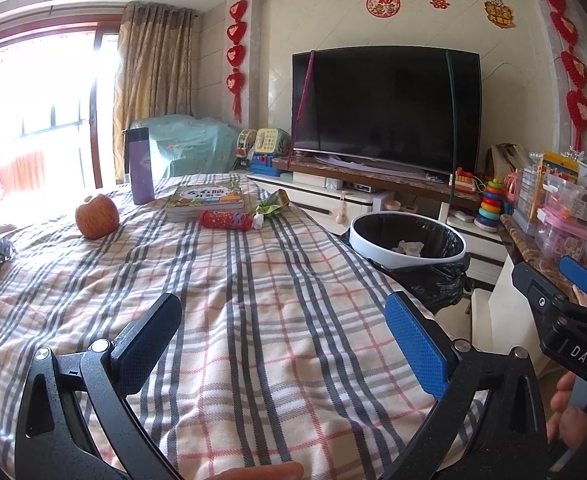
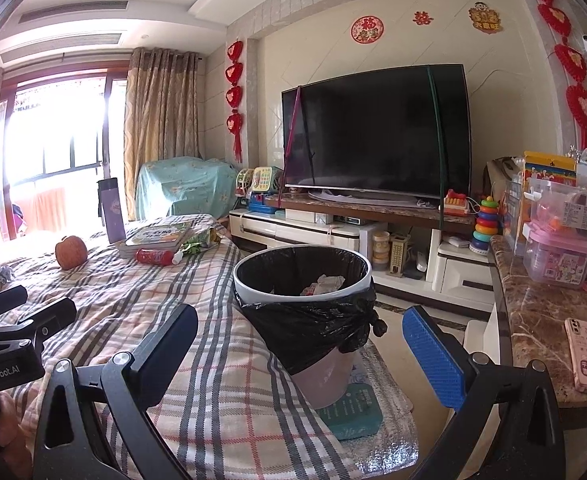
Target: Collect trash
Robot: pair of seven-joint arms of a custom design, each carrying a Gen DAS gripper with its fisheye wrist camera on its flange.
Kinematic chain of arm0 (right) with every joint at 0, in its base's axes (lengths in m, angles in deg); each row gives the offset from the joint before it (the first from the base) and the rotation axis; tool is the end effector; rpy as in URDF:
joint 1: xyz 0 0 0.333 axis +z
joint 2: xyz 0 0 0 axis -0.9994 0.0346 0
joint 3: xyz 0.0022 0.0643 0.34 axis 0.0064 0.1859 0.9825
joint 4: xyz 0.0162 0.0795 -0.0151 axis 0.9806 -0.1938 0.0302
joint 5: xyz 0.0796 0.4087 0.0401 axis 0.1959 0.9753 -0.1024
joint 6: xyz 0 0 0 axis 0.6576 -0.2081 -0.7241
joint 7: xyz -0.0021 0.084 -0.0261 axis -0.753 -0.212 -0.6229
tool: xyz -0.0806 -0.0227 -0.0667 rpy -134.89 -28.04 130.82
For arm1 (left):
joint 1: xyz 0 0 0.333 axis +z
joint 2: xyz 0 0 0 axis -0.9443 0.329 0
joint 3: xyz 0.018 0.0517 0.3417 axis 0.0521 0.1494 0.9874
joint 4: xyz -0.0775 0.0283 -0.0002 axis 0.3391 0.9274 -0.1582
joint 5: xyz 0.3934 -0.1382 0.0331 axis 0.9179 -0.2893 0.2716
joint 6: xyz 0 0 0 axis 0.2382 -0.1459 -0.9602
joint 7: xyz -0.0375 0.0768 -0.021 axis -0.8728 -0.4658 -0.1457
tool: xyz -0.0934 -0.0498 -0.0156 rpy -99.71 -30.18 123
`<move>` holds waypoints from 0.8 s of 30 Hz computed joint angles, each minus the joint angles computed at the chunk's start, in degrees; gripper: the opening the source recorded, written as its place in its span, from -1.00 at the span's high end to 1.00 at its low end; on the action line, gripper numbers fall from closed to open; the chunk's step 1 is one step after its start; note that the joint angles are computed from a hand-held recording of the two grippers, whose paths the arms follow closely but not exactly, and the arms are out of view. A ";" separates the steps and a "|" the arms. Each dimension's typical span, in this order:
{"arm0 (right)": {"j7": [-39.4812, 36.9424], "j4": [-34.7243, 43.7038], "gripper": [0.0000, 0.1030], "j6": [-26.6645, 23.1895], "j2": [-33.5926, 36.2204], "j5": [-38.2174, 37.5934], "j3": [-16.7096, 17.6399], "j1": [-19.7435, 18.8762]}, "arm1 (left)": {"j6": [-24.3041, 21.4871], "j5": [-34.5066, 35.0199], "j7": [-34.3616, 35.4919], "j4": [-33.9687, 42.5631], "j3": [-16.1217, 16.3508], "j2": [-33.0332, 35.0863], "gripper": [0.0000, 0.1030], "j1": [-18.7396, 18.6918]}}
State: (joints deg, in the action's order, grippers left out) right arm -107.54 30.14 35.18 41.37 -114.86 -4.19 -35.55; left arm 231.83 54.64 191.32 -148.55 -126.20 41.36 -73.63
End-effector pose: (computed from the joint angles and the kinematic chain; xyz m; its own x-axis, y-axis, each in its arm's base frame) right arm 0.6450 0.5447 0.3980 -0.5689 -0.8221 -0.0215 -0.2224 0.1791 -0.9584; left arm 0.7683 -0.3148 0.3980 -0.5857 -0.8103 0.0207 -0.3082 0.1991 -0.9302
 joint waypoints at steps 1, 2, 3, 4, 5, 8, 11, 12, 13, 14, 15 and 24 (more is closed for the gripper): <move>0.14 -0.12 -1.00 0.09 -0.05 -0.06 -0.02 0.04 | 0.06 0.05 0.04 -0.03 -0.14 0.03 -1.00 0.09; 0.15 -0.12 -1.00 0.11 -0.05 -0.08 -0.01 0.06 | 0.02 0.06 -0.02 0.00 -0.09 0.03 -1.00 0.08; 0.13 -0.11 -1.00 0.14 -0.05 -0.09 -0.01 0.05 | 0.07 0.04 -0.10 -0.02 0.02 0.00 -1.00 0.00; 0.18 -0.16 -1.00 0.27 -0.07 -0.15 -0.02 0.04 | 0.08 0.08 -0.08 -0.05 -0.15 0.03 -1.00 0.13; 0.25 -0.30 -1.00 0.39 -0.15 -0.22 -0.03 0.05 | 0.06 0.12 -0.10 -0.02 -0.15 0.05 -1.00 0.12; 0.23 -0.32 -1.00 0.72 -0.16 -0.31 0.01 -0.01 | 1.01 0.34 -0.12 -0.13 -0.16 0.10 -1.00 0.01; 0.28 -0.39 -1.00 0.91 -0.21 -0.26 0.05 -0.07 | 1.45 1.01 -0.33 -0.51 -0.64 0.12 -1.00 0.32; 0.31 -0.39 -1.00 0.90 -0.19 -0.23 0.06 -0.07 | 1.53 1.27 -0.38 -0.63 -0.89 0.14 -1.00 0.50; 0.32 -0.30 -1.00 0.90 -0.14 -0.19 0.07 -0.08 | 1.51 1.44 -0.54 -0.67 -0.97 0.16 -1.00 0.57; 0.42 -0.36 -1.00 1.00 -0.18 -0.20 0.07 -0.07 | 1.59 1.63 -0.63 -0.78 -1.20 0.18 -1.00 0.74; 0.40 -0.38 -1.00 1.07 -0.19 -0.23 0.04 -0.10 | 1.68 1.79 -0.77 -0.85 -1.27 0.20 -1.00 0.80; 0.51 -0.57 -1.00 1.21 -0.29 -0.44 0.00 0.03 | 1.20 2.50 -1.61 -1.21 -1.34 -0.01 -1.00 1.04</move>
